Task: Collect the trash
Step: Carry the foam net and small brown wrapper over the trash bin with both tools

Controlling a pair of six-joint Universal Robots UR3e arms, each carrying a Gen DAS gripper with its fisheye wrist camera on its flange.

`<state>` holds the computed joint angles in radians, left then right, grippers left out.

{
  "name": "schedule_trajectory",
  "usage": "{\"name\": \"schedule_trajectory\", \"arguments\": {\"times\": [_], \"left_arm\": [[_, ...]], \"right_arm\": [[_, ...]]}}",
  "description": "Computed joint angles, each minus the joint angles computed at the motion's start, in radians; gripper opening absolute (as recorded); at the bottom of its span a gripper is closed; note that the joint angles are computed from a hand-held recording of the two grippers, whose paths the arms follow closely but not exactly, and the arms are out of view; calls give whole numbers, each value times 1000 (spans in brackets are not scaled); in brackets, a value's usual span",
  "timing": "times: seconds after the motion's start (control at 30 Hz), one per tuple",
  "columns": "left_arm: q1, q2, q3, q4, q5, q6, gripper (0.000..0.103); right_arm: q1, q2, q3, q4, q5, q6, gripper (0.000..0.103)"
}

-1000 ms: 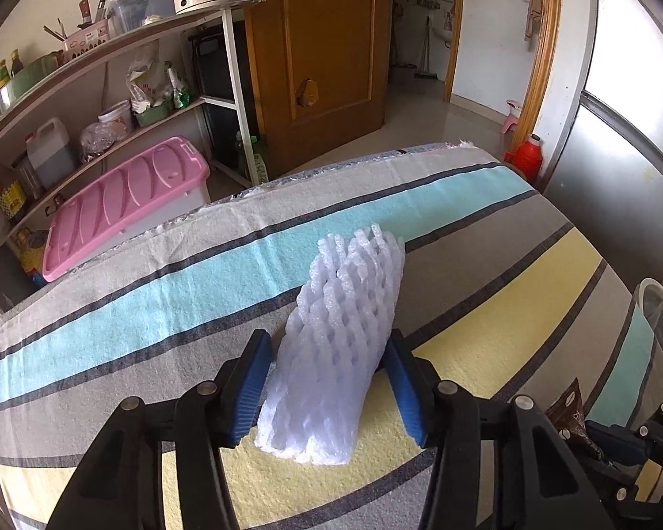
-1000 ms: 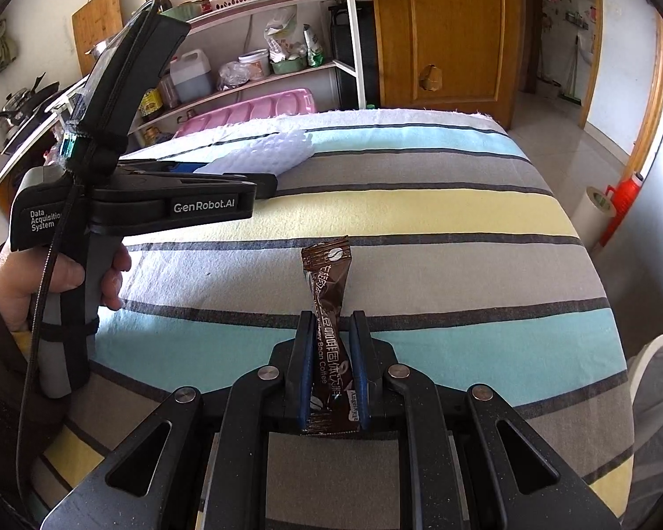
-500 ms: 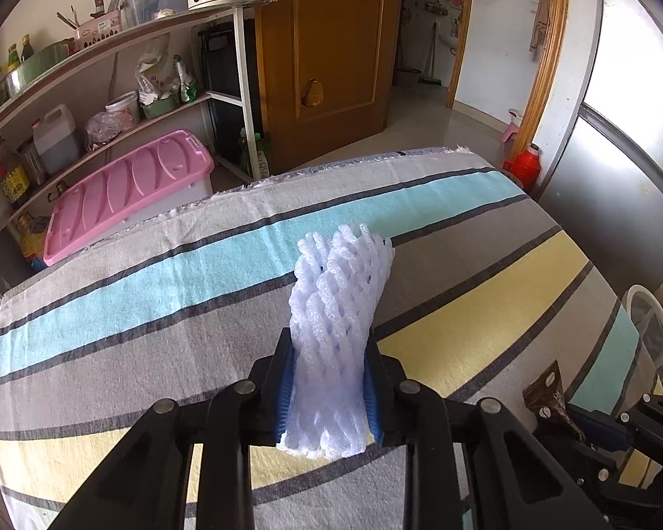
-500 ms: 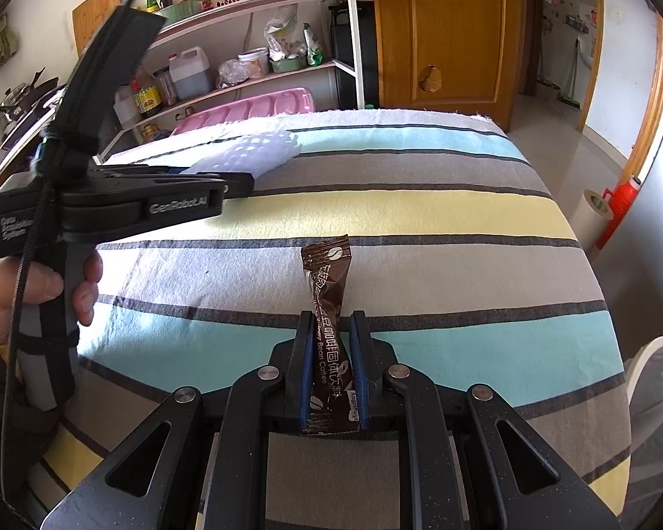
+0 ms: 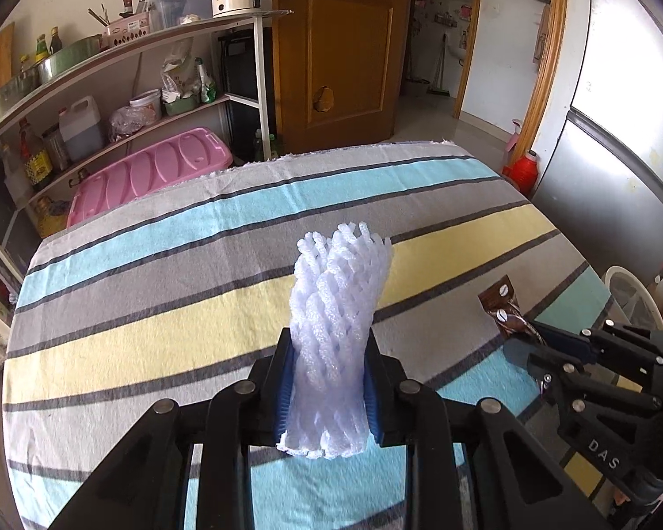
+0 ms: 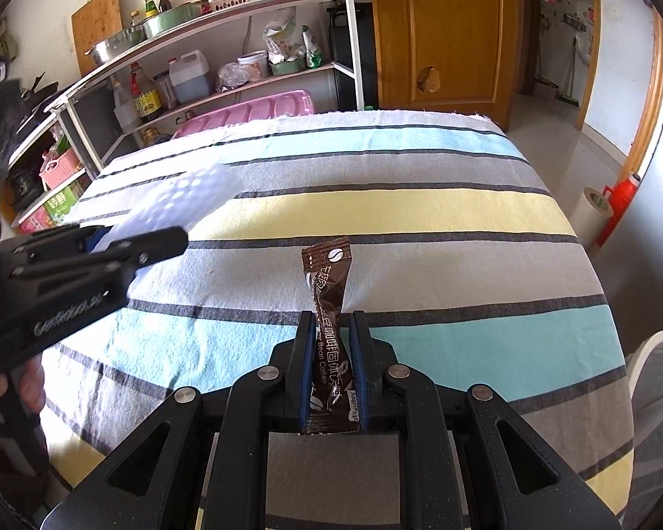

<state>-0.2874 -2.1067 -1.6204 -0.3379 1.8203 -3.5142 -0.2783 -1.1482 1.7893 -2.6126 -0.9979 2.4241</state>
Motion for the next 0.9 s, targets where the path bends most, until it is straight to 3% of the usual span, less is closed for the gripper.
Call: {"name": "schedule_trajectory", "arguments": {"times": [0.53, 0.9], "left_arm": [[-153, 129, -149, -28, 140, -230, 28], [-267, 111, -61, -78, 232, -311, 28]], "right_arm": [[-82, -164, 171, 11, 95, -94, 16], [-217, -296, 250, 126, 193, -196, 16]]}}
